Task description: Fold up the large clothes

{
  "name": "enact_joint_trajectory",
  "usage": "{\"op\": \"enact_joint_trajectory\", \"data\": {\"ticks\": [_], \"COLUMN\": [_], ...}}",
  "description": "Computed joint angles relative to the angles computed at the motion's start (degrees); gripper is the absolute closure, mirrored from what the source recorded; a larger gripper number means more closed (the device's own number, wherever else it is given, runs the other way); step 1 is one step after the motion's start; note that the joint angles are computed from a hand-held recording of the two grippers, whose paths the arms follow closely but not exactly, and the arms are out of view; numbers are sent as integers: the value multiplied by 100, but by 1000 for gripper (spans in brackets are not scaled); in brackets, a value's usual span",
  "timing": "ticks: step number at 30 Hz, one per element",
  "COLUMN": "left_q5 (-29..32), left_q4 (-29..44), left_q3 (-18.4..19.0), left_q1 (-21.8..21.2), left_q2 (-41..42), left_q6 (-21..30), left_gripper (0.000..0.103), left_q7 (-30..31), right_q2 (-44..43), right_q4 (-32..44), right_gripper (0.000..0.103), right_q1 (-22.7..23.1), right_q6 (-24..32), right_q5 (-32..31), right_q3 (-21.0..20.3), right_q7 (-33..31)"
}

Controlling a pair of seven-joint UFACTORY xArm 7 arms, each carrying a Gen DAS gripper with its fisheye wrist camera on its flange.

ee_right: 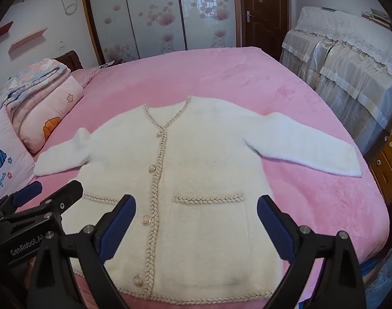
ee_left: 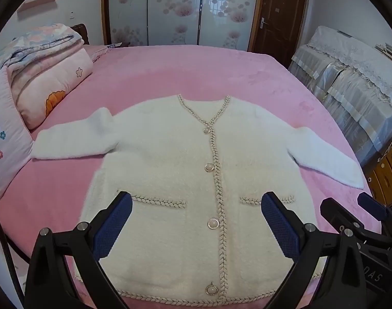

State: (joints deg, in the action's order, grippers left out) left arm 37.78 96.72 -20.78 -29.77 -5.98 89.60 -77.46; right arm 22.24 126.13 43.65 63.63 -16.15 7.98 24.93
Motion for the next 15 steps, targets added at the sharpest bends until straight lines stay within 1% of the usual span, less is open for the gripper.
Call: {"op": "enact_joint_trajectory", "data": {"ticks": [6,11,15], "left_q5": [81,-139,-206], "left_q4": [45,-178,-202], "left_q3": [-38,2,-55], "left_q1": [-47,40,123], "left_q2": [-7,-210,-243], "left_q6": [101,-169,-181], "left_gripper": [3,3,3], "left_q7": [-15,-67,-67], "right_q2": [-121,-192,-225], "right_q4": [-171,-248,-277], "right_gripper": [7,7,7], "right_q1": [-29,-40,-4], "right_q6": [-87,-152,-147], "right_q5": [9,-15,-108], "right_q3": [31,63,69], "right_q7": [9,25,52]}}
